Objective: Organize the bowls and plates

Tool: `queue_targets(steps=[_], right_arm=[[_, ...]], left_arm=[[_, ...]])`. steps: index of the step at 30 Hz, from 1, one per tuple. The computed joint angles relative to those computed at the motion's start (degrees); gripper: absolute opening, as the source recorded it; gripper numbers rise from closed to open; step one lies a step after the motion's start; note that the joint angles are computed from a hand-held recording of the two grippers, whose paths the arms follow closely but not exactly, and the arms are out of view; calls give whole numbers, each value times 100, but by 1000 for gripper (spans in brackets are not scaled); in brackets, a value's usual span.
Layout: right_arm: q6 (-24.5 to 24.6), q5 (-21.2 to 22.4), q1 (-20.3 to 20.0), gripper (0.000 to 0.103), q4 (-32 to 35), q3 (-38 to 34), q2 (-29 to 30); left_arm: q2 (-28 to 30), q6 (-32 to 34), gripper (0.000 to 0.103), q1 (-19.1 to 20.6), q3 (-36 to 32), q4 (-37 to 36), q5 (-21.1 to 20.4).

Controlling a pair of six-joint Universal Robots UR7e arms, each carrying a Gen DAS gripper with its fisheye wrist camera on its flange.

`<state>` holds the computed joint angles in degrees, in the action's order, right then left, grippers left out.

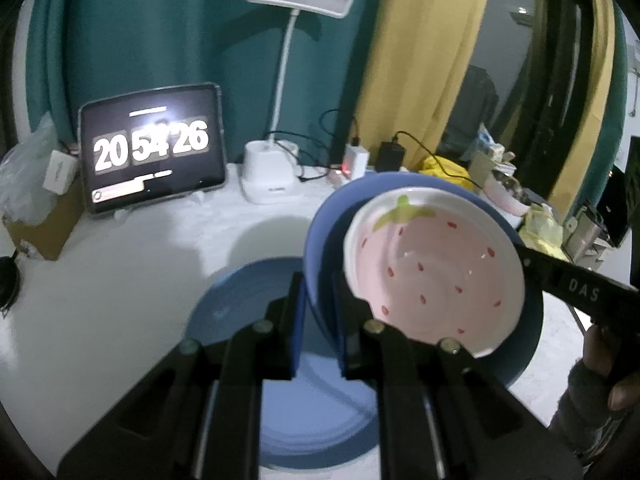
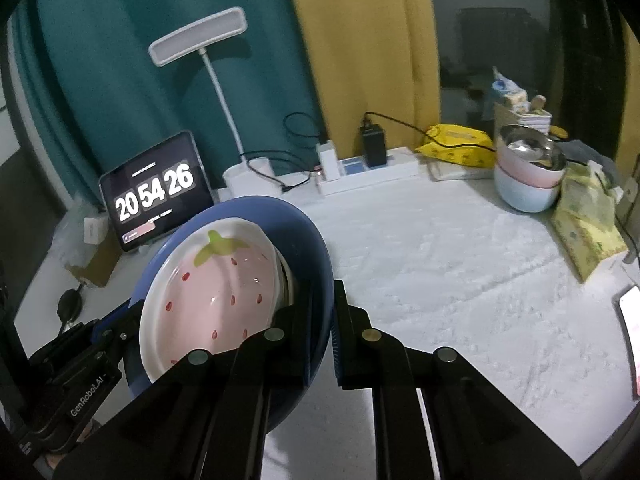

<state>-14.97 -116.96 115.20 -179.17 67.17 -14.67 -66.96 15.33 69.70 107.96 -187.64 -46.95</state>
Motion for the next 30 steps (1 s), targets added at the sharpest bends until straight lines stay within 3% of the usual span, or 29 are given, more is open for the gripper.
queue_targets(steps=[17, 30], right_arm=[[88, 256, 56, 12, 1014, -1110, 736], [208, 349, 12, 12, 1467, -1485, 949]], left_arm=[[-142, -85, 12, 331, -83, 92, 287], [-86, -140, 12, 372, -174, 209, 504]])
